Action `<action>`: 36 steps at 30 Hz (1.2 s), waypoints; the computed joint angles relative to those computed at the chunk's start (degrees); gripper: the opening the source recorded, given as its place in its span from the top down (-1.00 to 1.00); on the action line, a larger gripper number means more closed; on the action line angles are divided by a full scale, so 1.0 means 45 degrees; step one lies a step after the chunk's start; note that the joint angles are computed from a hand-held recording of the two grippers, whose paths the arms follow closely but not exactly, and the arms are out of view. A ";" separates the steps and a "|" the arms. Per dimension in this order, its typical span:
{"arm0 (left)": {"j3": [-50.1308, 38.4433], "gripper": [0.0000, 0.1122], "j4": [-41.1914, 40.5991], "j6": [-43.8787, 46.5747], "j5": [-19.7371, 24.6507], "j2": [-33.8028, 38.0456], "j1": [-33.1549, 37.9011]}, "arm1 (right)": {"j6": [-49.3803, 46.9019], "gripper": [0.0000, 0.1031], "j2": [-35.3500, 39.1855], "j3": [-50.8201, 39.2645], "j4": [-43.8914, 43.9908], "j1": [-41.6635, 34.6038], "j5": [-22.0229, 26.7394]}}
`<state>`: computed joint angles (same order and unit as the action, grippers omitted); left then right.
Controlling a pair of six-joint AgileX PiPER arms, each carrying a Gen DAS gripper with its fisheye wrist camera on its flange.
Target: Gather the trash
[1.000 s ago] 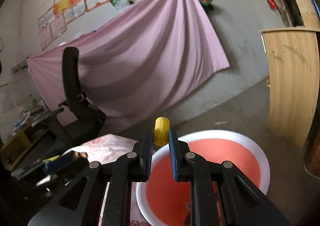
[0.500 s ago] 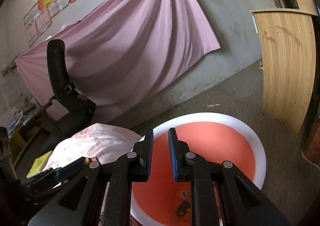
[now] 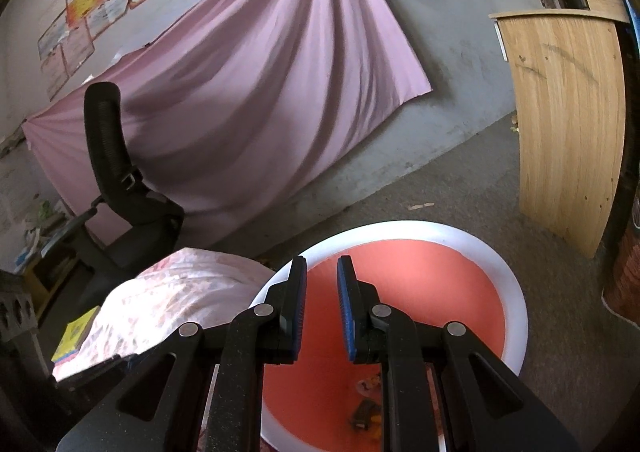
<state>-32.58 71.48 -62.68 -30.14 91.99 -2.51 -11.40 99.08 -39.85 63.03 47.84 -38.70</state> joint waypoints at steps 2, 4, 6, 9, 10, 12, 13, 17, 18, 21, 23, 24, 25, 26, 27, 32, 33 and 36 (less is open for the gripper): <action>0.0059 0.33 0.0156 -0.0352 -0.0203 -0.0145 0.0275 | -0.0114 0.72 -0.0021 -0.0013 0.0180 0.0083 -0.0065; 0.0065 0.32 0.0388 -0.0732 -0.0371 -0.0256 0.0602 | -0.0164 0.72 -0.0024 -0.0018 0.0280 0.0148 -0.0146; 0.0121 0.28 0.0478 -0.0930 -0.0414 -0.0392 0.0788 | -0.0127 0.72 0.0019 -0.0033 0.0269 0.0176 -0.0171; 0.0241 0.27 0.0592 -0.1166 -0.0265 -0.0674 0.0856 | -0.0313 0.72 0.0003 -0.0045 0.0358 0.0184 -0.0140; 0.0264 0.27 0.0600 -0.1251 -0.0176 -0.0776 0.0836 | -0.0355 0.72 0.0017 -0.0062 0.0373 0.0203 -0.0144; 0.0500 0.27 0.0712 -0.1343 -0.0172 -0.1179 0.1169 | -0.0500 0.71 0.0004 -0.0101 0.0455 0.0307 -0.0231; 0.0553 0.27 0.0772 -0.1301 -0.0263 -0.1258 0.1406 | -0.0572 0.71 0.0019 -0.0138 0.0502 0.0358 -0.0283; 0.1095 0.09 0.0905 -0.1124 -0.0602 -0.1998 0.2648 | -0.0831 0.30 0.0036 -0.0194 0.0637 0.0799 -0.0838; 0.1239 0.07 0.1057 -0.1177 -0.0872 -0.2194 0.3204 | -0.0880 0.30 0.0048 -0.0220 0.0665 0.1001 -0.1063; 0.1497 0.05 0.1696 -0.1360 -0.1495 -0.2653 0.4756 | -0.1263 0.29 0.0192 -0.0497 0.0785 0.1427 -0.1415; 0.1709 -0.05 0.1995 -0.1259 -0.1884 -0.3016 0.5870 | -0.1572 0.29 0.0302 -0.0704 0.0943 0.1736 -0.1596; 0.1817 -0.14 0.2131 -0.1201 -0.2068 -0.3226 0.6395 | -0.1715 0.29 0.0356 -0.0795 0.1055 0.1998 -0.1818; 0.1976 -0.18 0.2227 -0.1016 -0.2353 -0.3407 0.7022 | -0.1781 0.29 0.0404 -0.0853 0.1122 0.2165 -0.1984; 0.2138 -0.28 0.2288 -0.0840 -0.2620 -0.3550 0.7538 | -0.1903 0.26 0.0447 -0.0923 0.1248 0.2463 -0.2284; 0.2273 -0.36 0.2539 -0.0708 -0.3081 -0.3698 0.8397 | -0.1992 0.18 0.0475 -0.0988 0.1359 0.2698 -0.2515; 0.2788 -0.63 0.3556 0.0154 -0.5241 -0.4103 1.2042 | -0.2306 0.00 0.0623 -0.1243 0.1688 0.3777 -0.3803; 0.2936 -0.70 0.3731 0.0573 -0.5808 -0.4203 1.3065 | -0.2394 -0.05 0.0676 -0.1333 0.1780 0.3935 -0.3963; 0.3110 -0.75 0.4319 0.1208 -0.6926 -0.4341 1.5068 | -0.2181 -0.26 0.0879 -0.1447 0.1852 0.4458 -0.4313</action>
